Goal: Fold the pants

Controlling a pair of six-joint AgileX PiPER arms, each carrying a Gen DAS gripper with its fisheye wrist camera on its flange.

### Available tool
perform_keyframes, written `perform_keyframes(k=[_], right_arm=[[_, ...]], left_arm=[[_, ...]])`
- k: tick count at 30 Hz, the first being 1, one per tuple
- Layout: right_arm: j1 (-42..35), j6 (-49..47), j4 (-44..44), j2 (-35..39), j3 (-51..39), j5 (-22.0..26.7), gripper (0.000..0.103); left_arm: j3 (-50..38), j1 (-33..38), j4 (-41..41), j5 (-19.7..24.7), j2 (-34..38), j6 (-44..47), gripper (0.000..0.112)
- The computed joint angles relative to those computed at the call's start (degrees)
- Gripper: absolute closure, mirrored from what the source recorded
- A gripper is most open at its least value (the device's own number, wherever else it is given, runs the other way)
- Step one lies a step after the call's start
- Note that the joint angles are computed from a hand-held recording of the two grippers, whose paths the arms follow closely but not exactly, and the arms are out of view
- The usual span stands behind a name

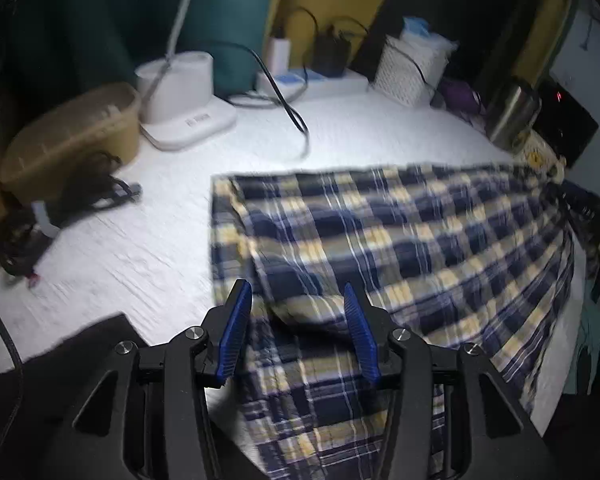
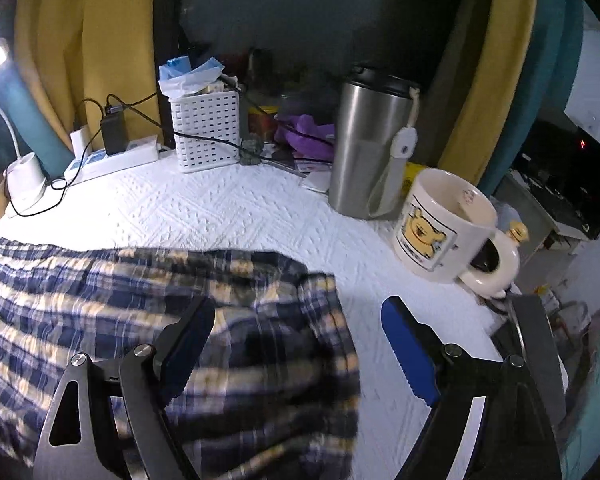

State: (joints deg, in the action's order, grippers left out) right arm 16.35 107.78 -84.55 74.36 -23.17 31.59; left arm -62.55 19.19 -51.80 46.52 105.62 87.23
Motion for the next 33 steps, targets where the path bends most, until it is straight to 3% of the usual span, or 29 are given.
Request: perform_keyframes(k=[3, 5, 6, 7, 12, 16, 18, 20, 22, 23, 33], right_arm=[[1.9, -0.6, 2.0, -2.4, 2.1, 1.1, 0.016], [3.4, -0.6, 3.0, -3.6, 3.1, 2.0, 0.016], [4.3, -0.4, 3.6, -4.4, 3.5, 2.5, 0.016], [5.2, -0.2, 4.0, -5.0, 3.9, 3.0, 0.016], [8.0, 2.8, 3.4, -5.3, 4.4, 3.7, 0.016], [7.4, 6.4, -0.3, -2.1, 3.8, 1.2, 0.016], [7.1, 7.9, -1.7, 0.2, 3.1, 0.1, 0.016], [7.3, 9.0, -2.8, 1.0, 2.9, 0.2, 0.016], [6.6, 9.3, -3.3, 1.0, 3.1, -0.3, 0.016], [6.1, 9.3, -3.6, 0.8, 3.2, -0.6, 0.016], [0.1, 3.8, -2.9, -5.6, 3.4, -1.4, 0.016]], left_arm=[[0.4, -1.7, -0.6, -4.2, 1.7, 0.6, 0.064], [1.2, -2.1, -3.0, -5.8, 1.6, 3.1, 0.070], [1.6, -2.7, -3.1, -7.9, 1.1, 3.2, 0.094], [2.0, -3.2, -2.8, -9.7, 0.8, 3.1, 0.111], [4.5, -2.0, -6.2, -14.0, -2.9, 6.5, 0.111], [2.8, -1.9, -3.2, -16.0, -1.4, 3.2, 0.111], [0.9, -1.0, -1.0, -12.6, -0.3, -0.8, 0.110], [-0.2, 0.3, 0.5, -8.7, -0.5, -2.8, 0.102], [0.0, 2.1, -0.7, -6.0, -1.2, -1.9, 0.062], [-0.3, 2.8, -1.3, -4.9, -1.2, -1.1, 0.056], [-12.0, -4.6, 0.1, -4.1, 4.9, -1.8, 0.055]])
